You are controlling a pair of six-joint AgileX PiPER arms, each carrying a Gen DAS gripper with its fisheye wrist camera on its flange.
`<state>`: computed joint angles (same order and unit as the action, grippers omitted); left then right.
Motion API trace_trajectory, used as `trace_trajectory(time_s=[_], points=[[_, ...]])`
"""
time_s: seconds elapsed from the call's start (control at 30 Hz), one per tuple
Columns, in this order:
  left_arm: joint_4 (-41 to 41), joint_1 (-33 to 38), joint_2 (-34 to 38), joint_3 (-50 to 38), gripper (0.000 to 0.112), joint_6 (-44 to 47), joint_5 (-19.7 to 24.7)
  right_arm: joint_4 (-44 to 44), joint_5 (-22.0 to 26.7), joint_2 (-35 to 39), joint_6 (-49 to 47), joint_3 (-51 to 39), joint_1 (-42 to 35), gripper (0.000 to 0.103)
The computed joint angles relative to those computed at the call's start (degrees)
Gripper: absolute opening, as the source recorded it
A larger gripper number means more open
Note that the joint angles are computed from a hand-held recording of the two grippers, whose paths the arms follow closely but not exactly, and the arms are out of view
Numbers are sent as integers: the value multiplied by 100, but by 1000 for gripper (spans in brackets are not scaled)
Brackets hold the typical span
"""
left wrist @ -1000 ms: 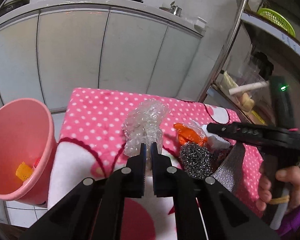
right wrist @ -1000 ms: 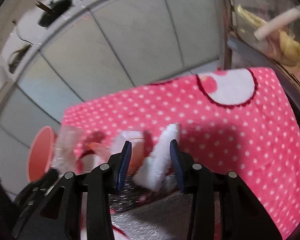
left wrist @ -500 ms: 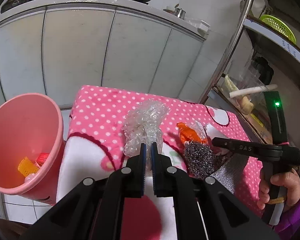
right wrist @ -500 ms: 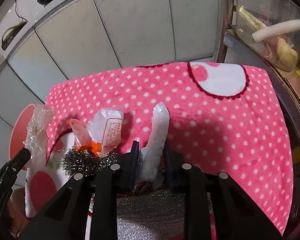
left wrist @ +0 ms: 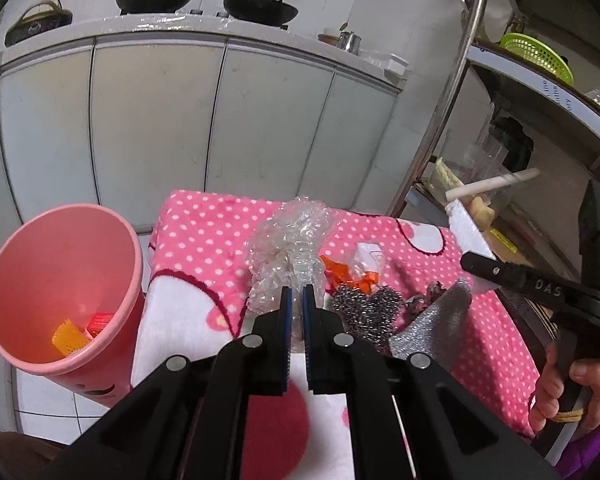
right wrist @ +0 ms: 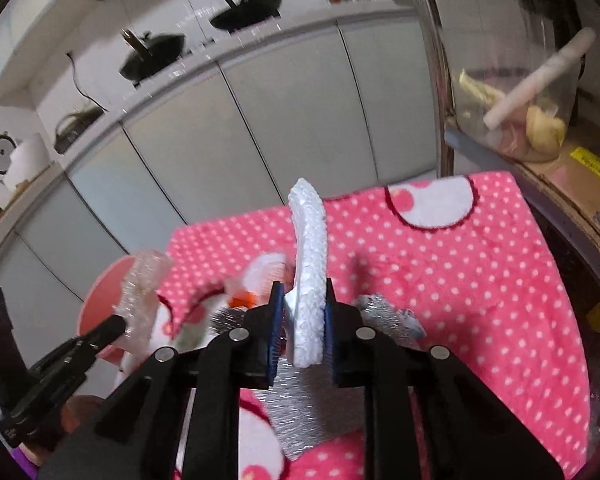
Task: Collect trash
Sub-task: 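Carry the bubble wrap and foam strip over the pink bucket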
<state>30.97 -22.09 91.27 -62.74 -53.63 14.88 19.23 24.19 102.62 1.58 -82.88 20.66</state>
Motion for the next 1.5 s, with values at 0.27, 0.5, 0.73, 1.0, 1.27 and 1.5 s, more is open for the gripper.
trace_trajectory(time_s=[0.27, 0.5, 0.73, 1.0, 1.27, 1.5], points=[[1064, -292, -467, 197, 5, -1067, 254, 196, -455, -684, -181, 482, 213, 19], [1764, -443, -863, 332, 5, -1843, 589, 35, -489, -902, -46, 554, 491, 19], [2372, -443, -1303, 616, 5, -2447, 909, -450, -505, -772, 414, 359, 969, 19], [2590, -78, -1833, 1067, 5, -2663, 1002, -935, -379, -318, 844, -191, 1479, 19], [2249, 662, -2129, 1381, 5, -2247, 822, -786, -166, 360, 706, -1026, 1815, 19], [1648, 1534, -2194, 1656, 5, -1579, 423, -609, 266, 1162, 482, -2074, 2067, 19]])
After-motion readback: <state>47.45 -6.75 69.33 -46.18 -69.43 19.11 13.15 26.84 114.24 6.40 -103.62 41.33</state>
